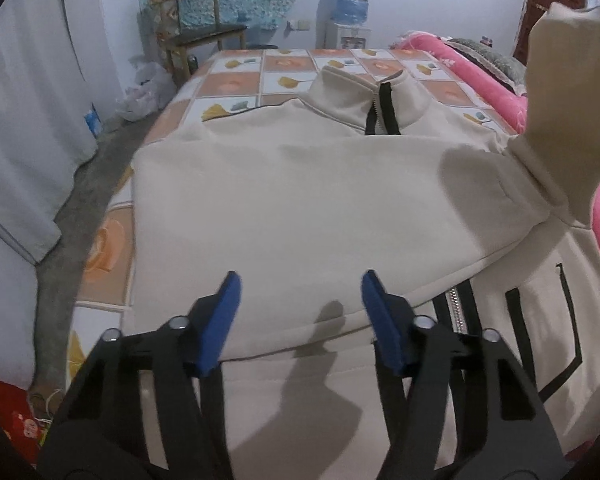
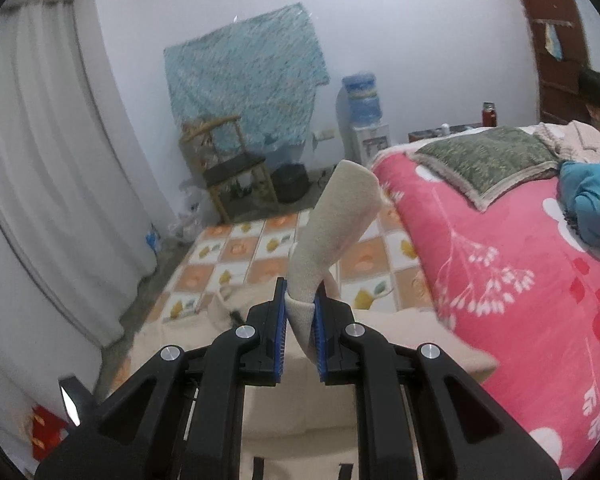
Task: Fold large clothes
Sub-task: 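Carry the held sleeve across the jacket front with the right gripper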
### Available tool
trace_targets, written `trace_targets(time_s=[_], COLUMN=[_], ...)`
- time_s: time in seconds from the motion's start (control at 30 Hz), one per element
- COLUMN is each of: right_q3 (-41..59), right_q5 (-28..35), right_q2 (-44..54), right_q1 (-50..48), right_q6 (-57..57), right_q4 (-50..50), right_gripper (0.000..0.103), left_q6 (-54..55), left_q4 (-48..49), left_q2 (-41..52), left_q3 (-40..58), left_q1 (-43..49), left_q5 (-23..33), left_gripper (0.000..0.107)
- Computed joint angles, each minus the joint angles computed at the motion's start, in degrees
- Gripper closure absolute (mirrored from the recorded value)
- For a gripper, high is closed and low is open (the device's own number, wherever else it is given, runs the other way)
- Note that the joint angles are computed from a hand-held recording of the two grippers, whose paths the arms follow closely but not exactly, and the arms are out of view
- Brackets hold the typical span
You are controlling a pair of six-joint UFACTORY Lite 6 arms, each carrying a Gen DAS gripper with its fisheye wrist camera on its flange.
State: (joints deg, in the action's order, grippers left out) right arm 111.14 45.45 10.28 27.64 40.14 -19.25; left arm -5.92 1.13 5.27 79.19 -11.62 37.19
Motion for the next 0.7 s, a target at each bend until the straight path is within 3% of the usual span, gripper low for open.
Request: trace_targets(time_s=[0.1, 0.27, 0.53, 0.6, 0.67, 0.7], right_q3=[-0.9, -0.6, 5.7, 5.1, 3.6, 2.6], right_q5=[0.1, 0.4, 0.8, -0.8, -3.3, -4.3], right_q2=[2.3, 8.4, 23.9, 25.5, 26.5, 26.5], right_q1=[4.0, 10.4, 18.7, 18.9, 17.9, 17.3], right_q6=[3.1, 7.5, 9.4, 6.4, -1.1, -3.7], right_q4=[-3.0, -7.7, -12.3, -8.3, 1.3, 4.8], right_gripper=[0.091, 0.091, 0.089, 0.084, 0.060, 0.056], left_q6=[2.3, 5.3, 11.9, 14.4, 17.7, 19.7], left_q4=[-2.5, -5.8, -12.0, -14.3, -17.7, -19.9], left_q2=[0.9, 1.4, -2.2, -2.8, -3.2, -3.0], left_q3=[0.1, -1.2, -3.6, -3.4, -2.8, -1.9], left_q1=[0.6, 2.1, 6.6, 8.0, 10.0, 10.9], left_q5=[0.0, -0.1, 0.8, 1.8, 3.4, 4.8], left_gripper=[0.065, 0.074, 0.079, 0.079, 0.079, 0.079])
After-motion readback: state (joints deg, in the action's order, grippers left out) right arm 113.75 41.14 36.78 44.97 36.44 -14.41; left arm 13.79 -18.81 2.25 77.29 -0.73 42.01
